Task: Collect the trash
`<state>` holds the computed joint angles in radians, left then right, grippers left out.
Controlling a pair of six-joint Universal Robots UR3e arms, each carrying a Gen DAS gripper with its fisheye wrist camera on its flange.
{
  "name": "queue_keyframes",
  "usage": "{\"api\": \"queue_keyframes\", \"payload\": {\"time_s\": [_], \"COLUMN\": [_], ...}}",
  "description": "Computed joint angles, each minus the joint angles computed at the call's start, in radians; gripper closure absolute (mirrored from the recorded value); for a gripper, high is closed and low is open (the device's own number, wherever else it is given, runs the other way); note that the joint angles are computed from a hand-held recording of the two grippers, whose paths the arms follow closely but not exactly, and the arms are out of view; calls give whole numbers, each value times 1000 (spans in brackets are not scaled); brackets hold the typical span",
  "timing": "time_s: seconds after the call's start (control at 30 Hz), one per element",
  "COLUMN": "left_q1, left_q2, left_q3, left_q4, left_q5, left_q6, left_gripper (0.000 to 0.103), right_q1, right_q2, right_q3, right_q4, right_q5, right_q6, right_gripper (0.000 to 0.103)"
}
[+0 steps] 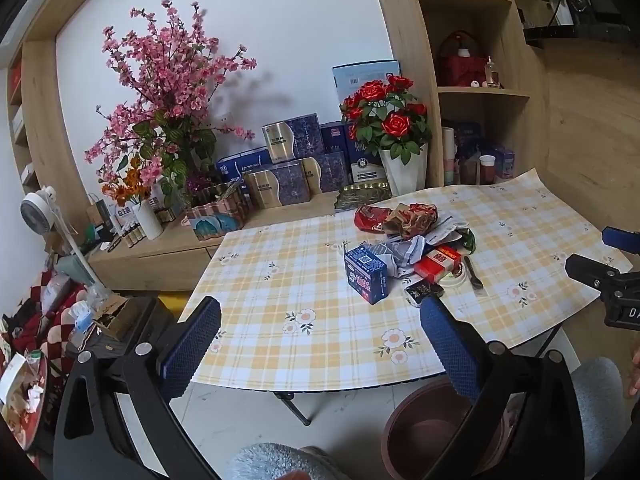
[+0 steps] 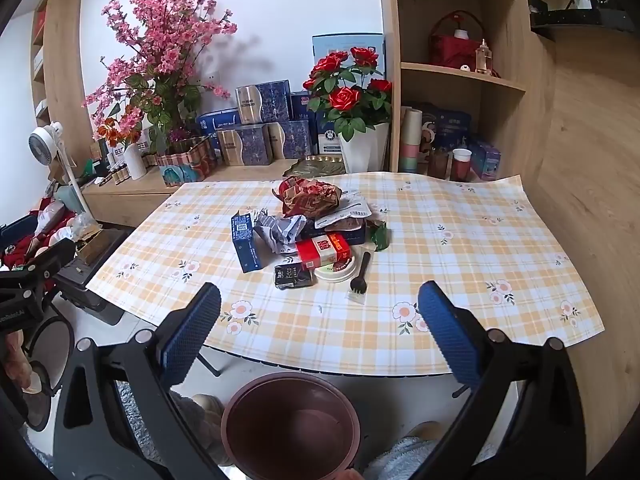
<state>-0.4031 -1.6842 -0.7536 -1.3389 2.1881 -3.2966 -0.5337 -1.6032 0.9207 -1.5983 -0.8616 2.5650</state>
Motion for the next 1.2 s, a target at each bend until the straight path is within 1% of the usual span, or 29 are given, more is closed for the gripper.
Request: {"api": "queue_keyframes", "payload": {"time_s": [0.23, 0.27, 0.33, 0.5, 0.53, 0.57, 0.83, 0.93, 1.0, 1.07, 1.13, 1.2], "left_q1": [-1, -1, -15, -25, -30, -18, -22, -18, -26, -33, -33, -39], "left_q2": [4, -2, -43, -90, -94, -74, -83, -68, -92, -91, -91, -94], "left_q3": [-12, 3, 94, 181, 184, 145, 160, 132, 178, 180, 178, 187], "left_q4": [16, 1, -45, -91, -90, -65, -71, -55, -79, -81, -81, -89], "left_q5": [0, -1, 13, 25, 28, 17, 22, 20, 27, 31, 33, 38], "left_q6": [1, -3, -7, -10, -14, -7, -10, -5, -8, -9, -9, -9], "left_gripper": [5, 5, 5, 5, 5, 5, 5, 5, 5, 5, 5, 5], "right_q1": [-6, -2, -4, -4, -3, -2, -3, -4, -3, -3, -2, -5], "right_q2": [8, 15, 15, 14, 14, 17, 12, 11, 10, 9, 31, 22], "right_q3": [-19, -27, -29, -26, -28, -32, -21, -18, -13, -11, -63, -54], "right_q4": [8, 8, 10, 7, 7, 8, 2, 0, -4, -4, 31, 34], "right_q5": [5, 3, 5, 7, 6, 5, 7, 8, 8, 8, 6, 7], "right_q6": [2, 7, 6, 8, 10, 10, 11, 11, 11, 11, 8, 4], "right_gripper": [6, 6, 6, 6, 6, 6, 6, 6, 6, 6, 6, 6]}}
